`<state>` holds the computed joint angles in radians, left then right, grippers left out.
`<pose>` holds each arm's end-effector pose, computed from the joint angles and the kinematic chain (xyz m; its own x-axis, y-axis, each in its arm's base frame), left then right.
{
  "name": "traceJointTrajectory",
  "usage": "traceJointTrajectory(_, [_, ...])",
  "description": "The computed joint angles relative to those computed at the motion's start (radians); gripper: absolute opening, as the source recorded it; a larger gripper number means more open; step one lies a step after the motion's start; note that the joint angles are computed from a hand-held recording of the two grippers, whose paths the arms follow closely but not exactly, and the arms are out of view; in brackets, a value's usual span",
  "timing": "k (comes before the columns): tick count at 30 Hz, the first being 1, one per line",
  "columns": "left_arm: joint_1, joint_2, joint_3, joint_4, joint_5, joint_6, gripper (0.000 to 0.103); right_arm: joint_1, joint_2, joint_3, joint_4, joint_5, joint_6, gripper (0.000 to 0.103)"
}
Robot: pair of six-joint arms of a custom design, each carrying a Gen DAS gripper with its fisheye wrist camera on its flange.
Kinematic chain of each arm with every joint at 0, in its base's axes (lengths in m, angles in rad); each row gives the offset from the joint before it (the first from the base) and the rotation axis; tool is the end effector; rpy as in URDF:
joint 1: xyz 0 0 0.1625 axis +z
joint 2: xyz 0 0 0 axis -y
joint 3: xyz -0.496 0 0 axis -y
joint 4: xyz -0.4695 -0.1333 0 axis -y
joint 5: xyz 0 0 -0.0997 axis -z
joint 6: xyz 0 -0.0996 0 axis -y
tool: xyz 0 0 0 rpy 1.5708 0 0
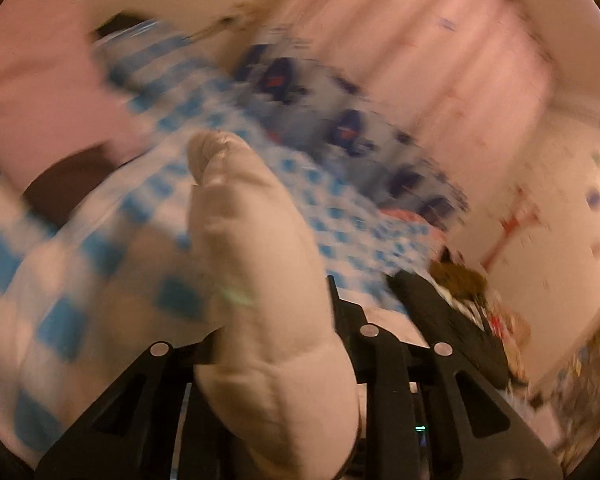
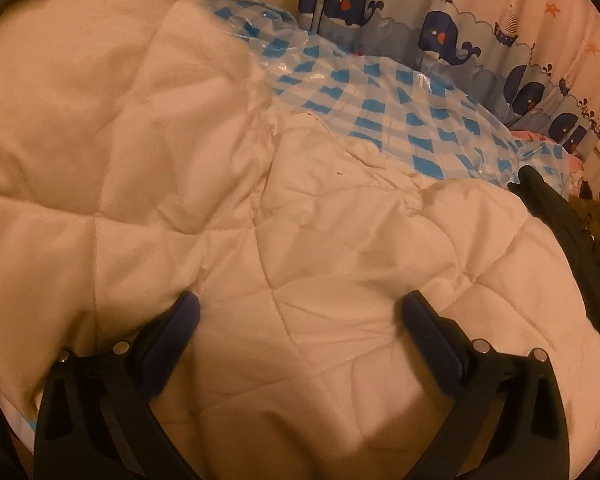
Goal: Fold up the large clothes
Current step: 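Grasp the cream jacket sleeve with the left gripper and lift it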
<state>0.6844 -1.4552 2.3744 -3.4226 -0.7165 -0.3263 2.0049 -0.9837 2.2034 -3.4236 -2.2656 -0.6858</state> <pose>-0.2199 -0.4484 0.3230 -0.9858 -0.0014 -0.1681 0.1537 0.3971 -0.9048 0.2994 -0.4805 0.1319 -0.4479 -0.4473 0.7741 -0.8047 0.5791 -0.1310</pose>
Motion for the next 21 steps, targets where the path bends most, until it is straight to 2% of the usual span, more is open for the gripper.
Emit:
traceJointTrajectory(2, [-0.033, 0.048, -0.055, 0.035, -0.038, 0.051, 0.013, 0.002, -0.015, -0.002, 0.036, 0.002, 0.019, 0.097])
traceJointTrajectory(5, [-0.064, 0.136, -0.148, 0.100, -0.082, 0.120, 0.012, 0.033, -0.094, -0.006, 0.214, -0.042, 0.061, 0.096])
traceJointTrajectory(8, [-0.060, 0.238, -0.242, 0.163, -0.133, 0.149, 0.012, 0.053, -0.202, 0.047, 0.290, -0.043, -0.009, 0.096])
traceJointTrajectory(11, [-0.049, 0.327, -0.310, 0.219, -0.187, 0.164, 0.012, 0.020, -0.341, 0.101, 0.373, -0.054, -0.006, 0.096])
traceJointTrajectory(13, [-0.048, 0.392, -0.355, 0.278, -0.209, 0.181, 0.012, -0.015, -0.375, 0.114, 0.403, -0.123, -0.065, 0.096])
traceJointTrajectory(16, [-0.040, 0.504, -0.435, 0.402, -0.233, 0.220, 0.010, -0.059, -0.427, 0.119, 0.505, -0.116, -0.116, 0.097])
traceJointTrajectory(17, [-0.027, 0.520, -0.451, 0.432, -0.261, 0.200, 0.010, -0.077, -0.450, 0.118, 0.577, -0.132, -0.111, 0.096])
traceJointTrajectory(18, [-0.017, 0.532, -0.463, 0.464, -0.269, 0.192, 0.010, -0.094, -0.487, 0.128, 0.618, -0.133, -0.148, 0.096])
traceJointTrajectory(20, [-0.012, 0.565, -0.481, 0.506, -0.245, 0.233, 0.012, -0.119, -0.566, 0.128, 0.758, -0.120, -0.138, 0.096])
traceJointTrajectory(21, [-0.009, 0.571, -0.485, 0.516, -0.250, 0.243, 0.013, -0.146, -0.637, 0.123, 0.839, -0.070, -0.128, 0.096])
